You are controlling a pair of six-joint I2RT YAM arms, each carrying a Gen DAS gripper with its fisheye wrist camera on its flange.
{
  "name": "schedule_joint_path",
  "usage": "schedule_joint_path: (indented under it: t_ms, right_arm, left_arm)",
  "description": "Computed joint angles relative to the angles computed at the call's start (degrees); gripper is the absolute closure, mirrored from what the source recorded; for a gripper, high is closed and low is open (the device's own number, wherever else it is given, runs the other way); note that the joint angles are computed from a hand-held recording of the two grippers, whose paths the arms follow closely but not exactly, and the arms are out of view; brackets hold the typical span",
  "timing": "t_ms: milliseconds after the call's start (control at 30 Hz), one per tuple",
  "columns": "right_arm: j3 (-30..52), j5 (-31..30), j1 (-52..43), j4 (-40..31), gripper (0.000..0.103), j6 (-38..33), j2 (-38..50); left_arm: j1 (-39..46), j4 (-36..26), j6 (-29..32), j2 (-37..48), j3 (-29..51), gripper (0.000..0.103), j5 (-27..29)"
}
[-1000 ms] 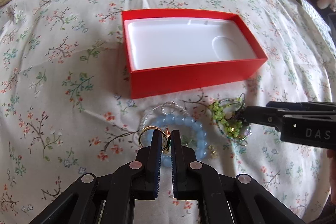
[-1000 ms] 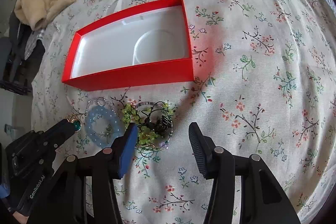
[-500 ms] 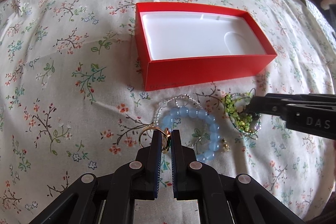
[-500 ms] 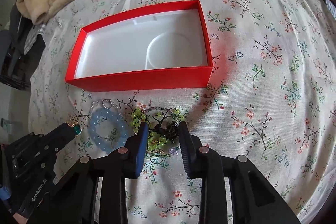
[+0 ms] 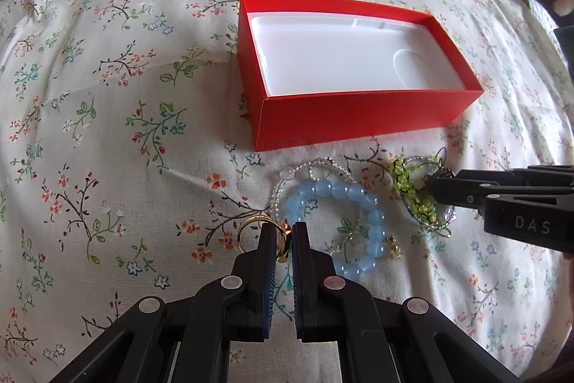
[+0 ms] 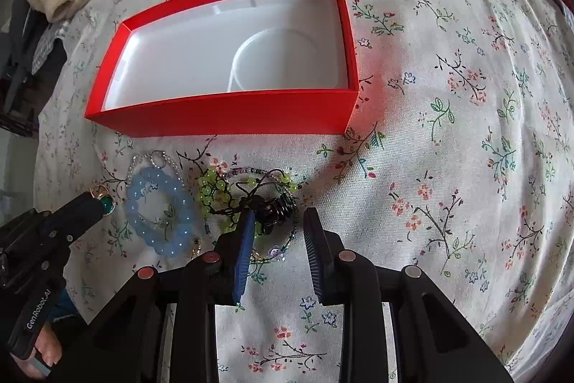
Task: Organize jewelry
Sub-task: 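Carry the ring and black cluster into the red box and open both tools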
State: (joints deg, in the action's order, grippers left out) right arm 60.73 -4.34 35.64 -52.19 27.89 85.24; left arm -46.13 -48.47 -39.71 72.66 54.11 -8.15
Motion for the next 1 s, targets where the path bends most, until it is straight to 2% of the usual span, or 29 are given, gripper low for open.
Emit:
schedule_joint_path:
  t_ms: [267, 733, 767, 833, 1000]
  right_arm:
    - [0.95, 3.13, 1.78, 0.26, 0.073, -0.2, 1.05]
    - [2.22, 4.83, 3.83, 2.86, 0.073, -2.66, 3.05]
    - [2.27, 4.88, 4.06, 2.93, 0.073, -2.75, 3.14]
    - [2.54, 5.78, 4.57, 2.8, 0.081, -2.98, 3.66]
    - [2.43, 6.16, 4.92, 3.27, 0.082, -3.04, 3.57]
  left_arm:
    - [0.51, 0.06, 0.5, 0.56, -0.07, 0.1, 0.38]
    - [0.92, 0.47, 0.45, 1.48, -0.34, 0.1, 0.56]
    - [0.94, 0.46, 0.46, 1.43, -0.36, 0.1, 0.56]
    - [0.93, 0.46, 0.4, 1.46, -0.36, 0.1, 0.51]
    - [0.94, 0.47, 0.43, 1.5, -0.34, 0.1, 0.58]
